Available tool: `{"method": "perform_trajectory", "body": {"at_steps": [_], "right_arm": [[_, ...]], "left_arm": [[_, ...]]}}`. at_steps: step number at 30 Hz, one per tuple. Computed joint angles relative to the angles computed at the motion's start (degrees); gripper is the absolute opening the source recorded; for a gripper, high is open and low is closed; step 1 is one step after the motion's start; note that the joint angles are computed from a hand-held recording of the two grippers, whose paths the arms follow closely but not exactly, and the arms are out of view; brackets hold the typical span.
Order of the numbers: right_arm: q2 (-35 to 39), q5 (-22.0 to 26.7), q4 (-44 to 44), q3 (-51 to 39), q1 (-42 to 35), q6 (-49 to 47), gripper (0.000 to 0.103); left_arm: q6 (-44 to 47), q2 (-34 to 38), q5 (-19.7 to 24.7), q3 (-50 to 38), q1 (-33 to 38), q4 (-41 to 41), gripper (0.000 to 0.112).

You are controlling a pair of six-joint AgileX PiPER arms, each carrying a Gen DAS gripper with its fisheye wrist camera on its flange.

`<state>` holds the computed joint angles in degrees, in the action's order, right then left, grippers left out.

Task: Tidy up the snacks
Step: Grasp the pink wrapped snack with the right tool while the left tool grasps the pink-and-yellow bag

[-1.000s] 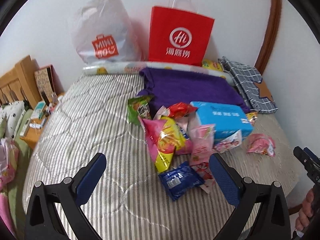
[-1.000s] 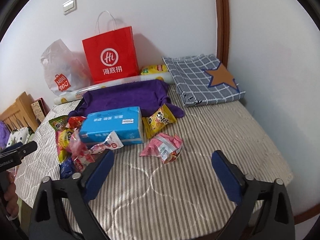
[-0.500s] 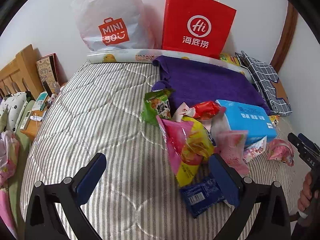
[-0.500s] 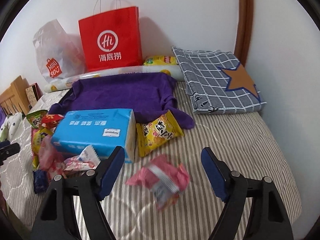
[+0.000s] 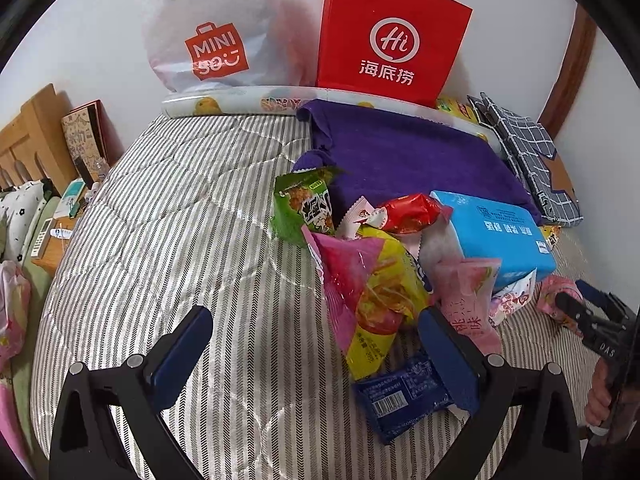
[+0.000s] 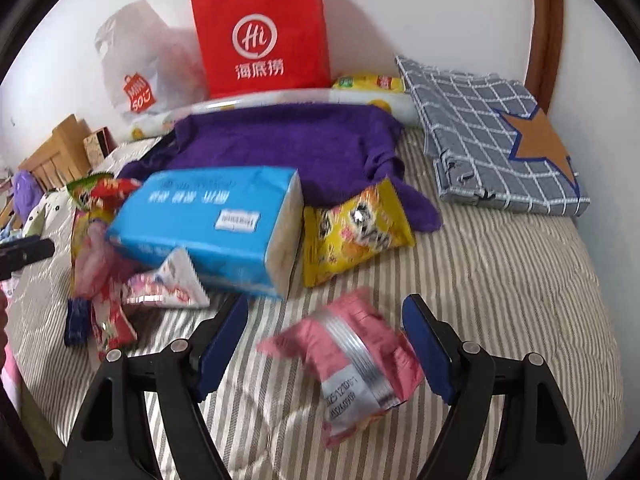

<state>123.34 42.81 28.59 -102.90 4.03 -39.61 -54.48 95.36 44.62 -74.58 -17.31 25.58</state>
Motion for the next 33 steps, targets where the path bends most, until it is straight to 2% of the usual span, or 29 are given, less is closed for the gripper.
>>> {"method": "perform_trajectory", "body": {"at_steps": [6, 11, 15, 16, 17, 21, 23, 33], "right_arm": [[-2.3, -0.6, 0.1, 4.2, -0.6, -0.1, 0.079], [0.6, 1.2, -4.8, 0.1, 0.2, 6.9, 0.078], [2.1, 1.2, -4.8, -1.9, 0.7, 8.7, 0.078], [2.3, 0.5, -5.8, -2.0, 1.1, 9.4, 0.076], [2.5, -0.1, -6.8, -2.0, 1.5, 10.1, 0.068], [1.7, -2.1, -8.4, -0.4, 2.0, 11.2, 0.062], [1.0, -3.0, -9.1, 0.4, 1.9, 12.1, 0.051], [-4.1, -5.1, -2.7, 6.8, -0.5, 8.3, 0.051]], "left_arm": [[-0.3, -0.8, -1.1, 1.5, 0.2, -0.4, 0.103], [0.2, -1.4, -0.8, 2.3, 0.2, 0.1, 0.103], [0.8, -1.7, -0.8, 2.9, 0.1, 0.4, 0.103], [1.0, -1.7, -0.9, 2.8, 0.2, 0.3, 0.103], [1.4, -1.6, -1.4, 2.8, 0.4, -0.1, 0.103], [2.6, -0.6, -1.8, 1.6, 0.8, -0.9, 0.103], [3.2, 0.5, -1.7, 0.3, 1.3, -1.6, 0.103], [12.6, 7.3, -5.2, -5.8, 4.9, -14.1, 0.103]]}}
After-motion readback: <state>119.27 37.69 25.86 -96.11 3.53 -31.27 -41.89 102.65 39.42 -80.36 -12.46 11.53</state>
